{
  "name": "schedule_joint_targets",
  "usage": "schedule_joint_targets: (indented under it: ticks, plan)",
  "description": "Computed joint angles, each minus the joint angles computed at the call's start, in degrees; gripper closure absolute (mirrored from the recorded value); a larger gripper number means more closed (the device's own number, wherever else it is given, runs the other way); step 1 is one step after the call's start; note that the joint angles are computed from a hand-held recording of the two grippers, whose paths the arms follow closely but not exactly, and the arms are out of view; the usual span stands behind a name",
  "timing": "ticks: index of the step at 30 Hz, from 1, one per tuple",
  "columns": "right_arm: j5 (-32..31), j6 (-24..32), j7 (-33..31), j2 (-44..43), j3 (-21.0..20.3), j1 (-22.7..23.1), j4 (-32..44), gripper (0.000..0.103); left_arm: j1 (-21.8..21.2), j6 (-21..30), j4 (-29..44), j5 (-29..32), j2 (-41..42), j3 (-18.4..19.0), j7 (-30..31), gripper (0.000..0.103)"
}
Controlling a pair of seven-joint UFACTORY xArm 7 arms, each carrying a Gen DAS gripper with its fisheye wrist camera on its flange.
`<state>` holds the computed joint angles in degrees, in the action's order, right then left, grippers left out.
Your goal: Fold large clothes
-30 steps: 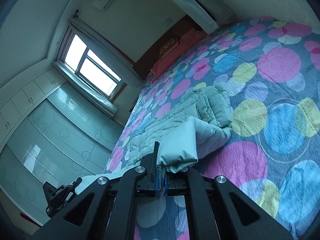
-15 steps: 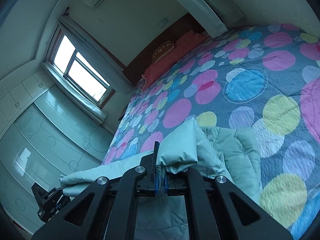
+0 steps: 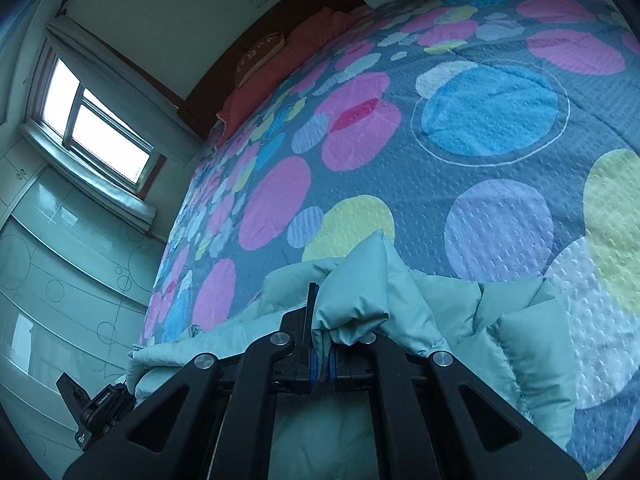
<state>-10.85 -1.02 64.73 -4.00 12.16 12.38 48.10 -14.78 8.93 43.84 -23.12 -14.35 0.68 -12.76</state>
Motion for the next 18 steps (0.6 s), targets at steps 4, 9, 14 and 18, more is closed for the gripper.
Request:
schedule_joint_targets:
  ticks: [4,9,14,18]
  plan:
    - [1.1,-0.3,-0.3,1.6,-0.8,0.9,-0.6,0.1,-0.7,0.2,1.5,-1.2,3.4,0.3,1.8,0.098]
    - [-4.9,-0.6,6.5,0.9,0.3,-1.4,-1.4,0.099,1.6,1.7,3.9,3.1,5.8,-2.1,0.4,0.097]
    - [-4.4,1.8,6.3,-1.1,-0.1,-0.9,-1.1,0.091,0.1,3.9,6.1,-5.0,5.3,-0.5,7.6,0.08]
    - [-12.6,3.4,13.2,-4.7,5.2,-7.2,-1.3,0.056,3.0,0.0,3.9,1.4,1.5,-3.3,2.4,0.043]
